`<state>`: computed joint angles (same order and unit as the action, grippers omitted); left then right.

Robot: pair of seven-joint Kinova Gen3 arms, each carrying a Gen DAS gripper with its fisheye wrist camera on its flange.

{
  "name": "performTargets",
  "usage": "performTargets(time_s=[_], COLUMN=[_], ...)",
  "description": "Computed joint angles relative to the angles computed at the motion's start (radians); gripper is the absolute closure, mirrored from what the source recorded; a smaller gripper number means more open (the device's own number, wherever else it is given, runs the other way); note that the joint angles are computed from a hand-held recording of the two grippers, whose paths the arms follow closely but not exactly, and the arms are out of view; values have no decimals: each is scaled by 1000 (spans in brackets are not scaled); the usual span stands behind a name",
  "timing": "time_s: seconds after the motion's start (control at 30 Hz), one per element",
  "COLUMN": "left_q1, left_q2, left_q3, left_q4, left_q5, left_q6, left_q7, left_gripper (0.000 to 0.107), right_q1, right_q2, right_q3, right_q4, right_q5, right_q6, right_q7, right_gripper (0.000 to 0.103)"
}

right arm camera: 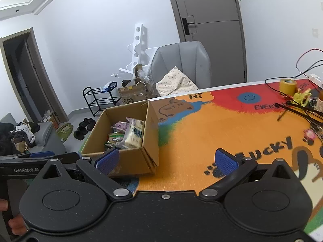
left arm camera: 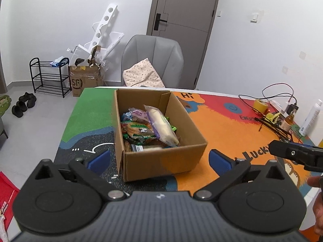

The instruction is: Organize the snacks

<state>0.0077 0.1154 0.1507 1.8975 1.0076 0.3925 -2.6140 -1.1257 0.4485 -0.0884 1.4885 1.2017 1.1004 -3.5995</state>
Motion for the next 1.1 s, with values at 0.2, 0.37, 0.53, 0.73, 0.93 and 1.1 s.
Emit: performTargets(time_s=[0.2, 0.37, 0.53, 0.73, 0.93, 1.1], left_q1=[-3, 10, 23, 39, 51, 60], left_q2=[-64, -124, -171, -186, -203, -217], left_q3=[-28, -83, -132, -150, -158, -169], left_q4=[73, 121, 137, 136, 150, 153], left_q5=[84, 155, 161, 160, 157, 161], left_q6=[20, 67, 113, 116, 109, 115], left_q7=[-110, -208, -237, -226, -241, -250], left_gripper=[5, 5, 5, 5, 5, 5], right_q1=[-62, -106, -137, -141, -151, -163], right_q2=[-1, -1, 4, 2, -3, -8], right_q3=[-13, -30, -34, -33, -38, -44], right_q4=[-1, -34, -69, -72, -62, -57], right_q5=[5, -11, -15, -21, -22, -11], right_q6=[90, 176, 235, 245, 261, 285], right_q7=[-42, -28, 14, 9, -17, -30], right_gripper=[0, 0, 0, 0, 0, 0])
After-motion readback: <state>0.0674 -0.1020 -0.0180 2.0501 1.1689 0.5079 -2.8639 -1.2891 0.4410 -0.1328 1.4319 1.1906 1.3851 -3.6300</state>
